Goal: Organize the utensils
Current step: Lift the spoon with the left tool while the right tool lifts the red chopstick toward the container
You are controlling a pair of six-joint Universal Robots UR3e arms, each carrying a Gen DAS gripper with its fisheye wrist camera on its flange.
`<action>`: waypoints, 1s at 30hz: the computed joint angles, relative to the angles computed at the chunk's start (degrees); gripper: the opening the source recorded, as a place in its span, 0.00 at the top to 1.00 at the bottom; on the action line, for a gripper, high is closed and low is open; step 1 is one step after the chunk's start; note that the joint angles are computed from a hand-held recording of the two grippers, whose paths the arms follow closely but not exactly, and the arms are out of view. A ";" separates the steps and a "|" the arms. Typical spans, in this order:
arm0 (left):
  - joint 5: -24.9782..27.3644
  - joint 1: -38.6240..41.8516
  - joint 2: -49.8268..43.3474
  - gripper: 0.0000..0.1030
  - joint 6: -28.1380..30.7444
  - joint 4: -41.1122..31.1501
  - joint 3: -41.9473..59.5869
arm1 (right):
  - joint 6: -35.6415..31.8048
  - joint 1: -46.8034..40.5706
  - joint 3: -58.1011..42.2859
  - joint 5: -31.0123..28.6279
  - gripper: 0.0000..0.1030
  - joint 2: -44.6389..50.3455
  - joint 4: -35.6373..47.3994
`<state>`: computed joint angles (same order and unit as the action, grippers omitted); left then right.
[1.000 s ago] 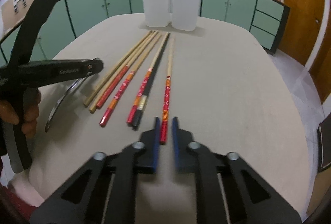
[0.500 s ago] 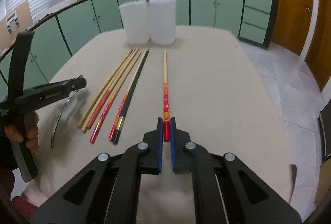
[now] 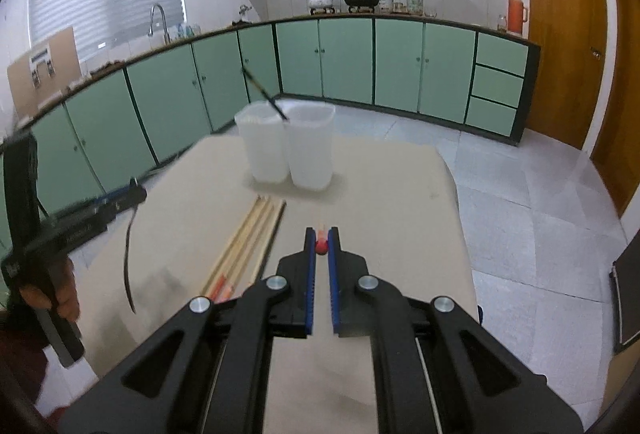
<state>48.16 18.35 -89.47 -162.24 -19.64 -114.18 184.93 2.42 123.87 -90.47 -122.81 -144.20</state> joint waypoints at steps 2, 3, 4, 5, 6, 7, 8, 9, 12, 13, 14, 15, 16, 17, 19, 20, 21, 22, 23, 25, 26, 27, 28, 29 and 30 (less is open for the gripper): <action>-0.37 0.03 0.27 0.73 -0.44 0.40 0.30 | -0.92 -3.11 -2.24 3.78 0.95 -0.61 2.16; -0.60 0.10 0.37 0.73 -0.66 0.65 0.44 | -1.16 -3.83 -3.21 4.77 0.95 -0.40 2.95; -0.78 0.08 0.34 0.73 -1.06 0.93 0.78 | -1.52 -4.61 -4.41 5.77 0.95 0.09 3.77; -0.90 0.05 0.14 0.73 -1.50 1.25 1.21 | -2.06 -5.25 -5.89 6.56 0.95 0.75 4.72; -0.95 -0.06 -0.04 0.73 -1.96 1.54 1.65 | -2.50 -5.49 -7.16 6.86 0.95 1.31 5.39; -1.37 0.27 0.21 0.73 -1.94 1.44 1.70 | -2.82 -5.48 -8.38 7.04 0.95 2.05 5.80; -1.57 0.25 -0.03 0.73 -2.31 1.72 2.31 | -3.62 -6.47 -9.87 8.48 0.95 2.54 6.93; -1.79 0.37 -0.02 0.73 -2.41 1.89 2.48 | -4.16 -7.44 -11.10 10.01 0.95 2.86 8.03; -2.08 -0.09 -1.87 0.73 -4.11 3.35 5.29 | -5.96 -10.22 -15.34 13.85 0.95 4.49 11.32; -1.91 -0.41 -2.71 0.73 -4.81 3.88 6.52 | -6.55 -10.88 -16.54 14.74 0.95 5.12 12.07; -1.93 -0.61 -3.36 0.73 -5.34 4.22 7.65 | -7.28 -11.86 -18.27 15.96 0.95 6.05 13.16; -1.88 -0.82 -3.81 0.73 -5.74 4.52 8.35 | -7.17 -11.70 -19.28 16.00 0.95 7.00 13.21; -1.70 -1.26 -4.90 0.73 -6.53 5.16 9.89 | -7.37 -12.11 -20.25 16.65 0.95 7.76 13.53; -1.61 -1.53 -5.77 0.73 -7.14 5.52 11.23 | -7.77 -13.25 -21.72 18.29 0.95 8.52 14.47; -1.23 -2.37 -8.15 0.73 -8.82 6.46 14.79 | -8.03 -14.24 -23.81 19.89 0.95 9.47 15.71; -0.90 -2.82 -9.44 0.73 -9.72 6.89 16.76 | -8.18 -14.38 -25.56 20.25 0.95 10.59 16.09; -0.77 -3.11 -10.36 0.73 -10.36 7.05 18.29 | -8.51 -14.64 -26.75 20.52 0.95 11.29 16.34; -0.52 -3.54 -12.13 0.73 -11.44 7.13 21.20 | -8.77 -14.66 -28.25 20.57 0.95 12.11 16.69; -0.43 -3.76 -13.19 0.73 -12.17 7.15 23.15 | -8.99 -14.61 -30.49 20.75 0.95 13.23 17.47; 0.14 -4.54 -16.31 0.73 -13.99 7.15 28.77 | -9.60 -15.62 -34.01 22.54 0.95 14.68 19.25; 0.45 -4.88 -17.70 0.73 -14.78 7.10 31.29 | -10.07 -16.63 -36.83 24.14 0.95 15.65 20.73; 0.56 -5.06 -18.99 0.73 -15.53 7.23 33.45 | -10.45 -17.36 -38.31 24.90 0.95 15.98 21.52; 0.85 -5.51 -21.07 0.73 -16.75 7.05 37.17 | -10.72 -18.02 -40.21 25.53 0.95 16.53 22.27; 1.25 -6.06 -23.02 0.73 -17.84 6.81 40.61 | -10.95 -18.88 -42.72 26.45 0.95 17.37 23.21; 1.46 -6.46 -24.85 0.73 -18.68 6.55 43.74 | -11.14 -20.01 -44.92 27.78 0.95 18.19 24.07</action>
<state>49.62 11.89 -114.32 -180.92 -13.10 -70.44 173.80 -17.59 78.95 -62.69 -104.62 -120.13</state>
